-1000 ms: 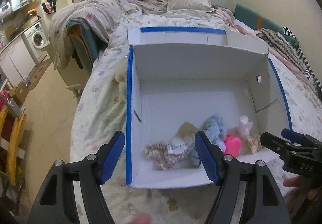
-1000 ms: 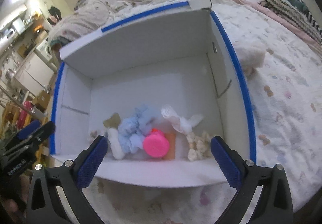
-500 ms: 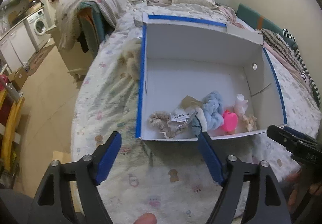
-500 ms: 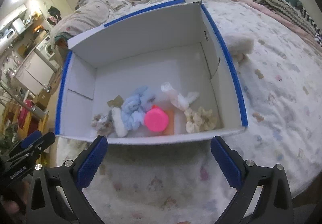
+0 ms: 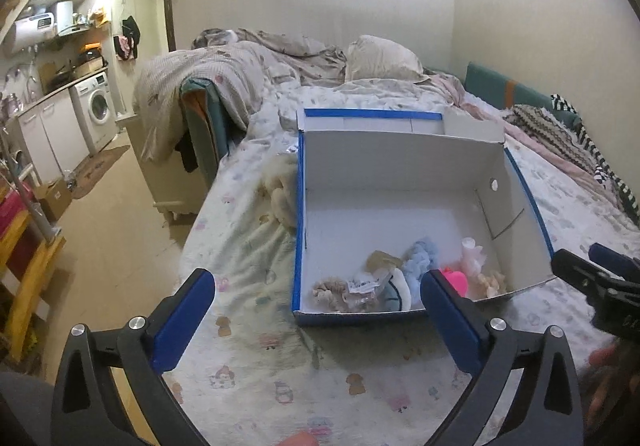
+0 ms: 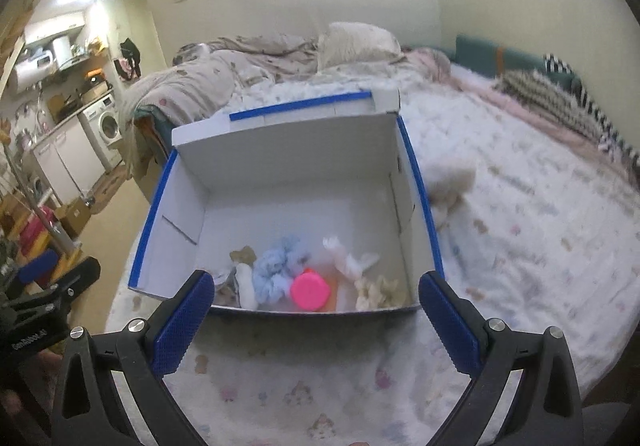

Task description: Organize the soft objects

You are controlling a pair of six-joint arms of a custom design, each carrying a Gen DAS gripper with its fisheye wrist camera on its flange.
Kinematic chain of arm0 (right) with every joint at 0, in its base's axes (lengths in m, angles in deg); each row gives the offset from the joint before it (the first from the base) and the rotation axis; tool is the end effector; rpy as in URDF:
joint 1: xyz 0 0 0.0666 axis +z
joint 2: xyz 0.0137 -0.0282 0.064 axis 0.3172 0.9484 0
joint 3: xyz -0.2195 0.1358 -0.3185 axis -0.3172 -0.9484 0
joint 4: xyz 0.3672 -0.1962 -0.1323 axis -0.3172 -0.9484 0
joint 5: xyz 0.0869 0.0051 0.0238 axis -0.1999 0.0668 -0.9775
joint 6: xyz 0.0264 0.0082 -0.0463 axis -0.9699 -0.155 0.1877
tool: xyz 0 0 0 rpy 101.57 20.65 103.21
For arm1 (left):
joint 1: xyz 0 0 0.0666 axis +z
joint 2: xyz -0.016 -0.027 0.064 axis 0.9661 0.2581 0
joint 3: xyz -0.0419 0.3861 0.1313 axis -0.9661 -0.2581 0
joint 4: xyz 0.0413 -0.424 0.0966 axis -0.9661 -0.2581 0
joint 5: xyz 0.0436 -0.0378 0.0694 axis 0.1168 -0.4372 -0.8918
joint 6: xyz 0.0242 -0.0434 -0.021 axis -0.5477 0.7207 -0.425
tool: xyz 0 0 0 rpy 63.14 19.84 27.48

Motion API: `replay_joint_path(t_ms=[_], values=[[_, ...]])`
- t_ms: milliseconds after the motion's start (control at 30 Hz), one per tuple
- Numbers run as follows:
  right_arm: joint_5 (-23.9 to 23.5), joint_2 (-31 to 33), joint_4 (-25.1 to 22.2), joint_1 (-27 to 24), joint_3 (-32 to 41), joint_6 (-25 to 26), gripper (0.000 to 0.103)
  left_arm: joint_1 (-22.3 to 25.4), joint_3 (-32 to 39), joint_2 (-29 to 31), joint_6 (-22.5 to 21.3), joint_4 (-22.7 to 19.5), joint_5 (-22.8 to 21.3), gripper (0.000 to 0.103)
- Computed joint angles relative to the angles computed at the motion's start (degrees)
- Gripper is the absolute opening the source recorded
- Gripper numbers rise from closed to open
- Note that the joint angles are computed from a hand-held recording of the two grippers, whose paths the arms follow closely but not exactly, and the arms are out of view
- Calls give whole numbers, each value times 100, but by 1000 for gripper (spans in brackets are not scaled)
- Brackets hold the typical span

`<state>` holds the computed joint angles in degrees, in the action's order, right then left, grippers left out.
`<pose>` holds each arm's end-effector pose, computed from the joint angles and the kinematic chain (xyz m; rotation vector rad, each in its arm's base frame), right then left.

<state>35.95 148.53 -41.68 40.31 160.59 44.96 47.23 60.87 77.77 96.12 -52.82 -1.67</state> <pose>0.5409 0.2101 0.4169 0.0115 2.2963 0.1852 0.5168 -0.2582 0.4308 -0.0008 2.2541 0.0130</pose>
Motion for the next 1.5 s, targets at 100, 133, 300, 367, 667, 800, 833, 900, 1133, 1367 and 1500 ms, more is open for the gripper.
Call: replay_joint_path(t_ms=[100, 133, 300, 367, 667, 800, 833, 900, 1133, 1367, 1500], values=[[15, 76, -9, 14, 54, 17, 103, -2, 13, 36, 22, -23, -134, 103], [20, 67, -9, 24, 35, 5, 103, 4, 25, 52, 35, -50, -124, 103], [-4, 107, -43, 36, 63, 3, 103, 21, 108, 163, 42, -185, 54, 103], [16, 116, -52, 44, 51, 10, 103, 3, 116, 177, 15, -189, 51, 103], [10, 157, -100, 36, 74, -25, 103, -21, 94, 166, -20, -150, 55, 103], [18, 161, -108, 42, 75, -34, 103, -16, 88, 163, -27, -143, 61, 103], [20, 164, -111, 40, 81, -30, 103, -21, 81, 159, -23, -140, 53, 103], [18, 168, -110, 40, 79, -38, 103, -27, 71, 151, -15, -136, 49, 103], [7, 165, -111, 35, 82, -20, 103, -29, 78, 156, -15, -138, 44, 103], [16, 165, -121, 41, 86, -37, 103, -43, 64, 139, -17, -132, 24, 103], [15, 172, -104, 40, 77, -37, 103, -40, 61, 139, -18, -123, 25, 103]])
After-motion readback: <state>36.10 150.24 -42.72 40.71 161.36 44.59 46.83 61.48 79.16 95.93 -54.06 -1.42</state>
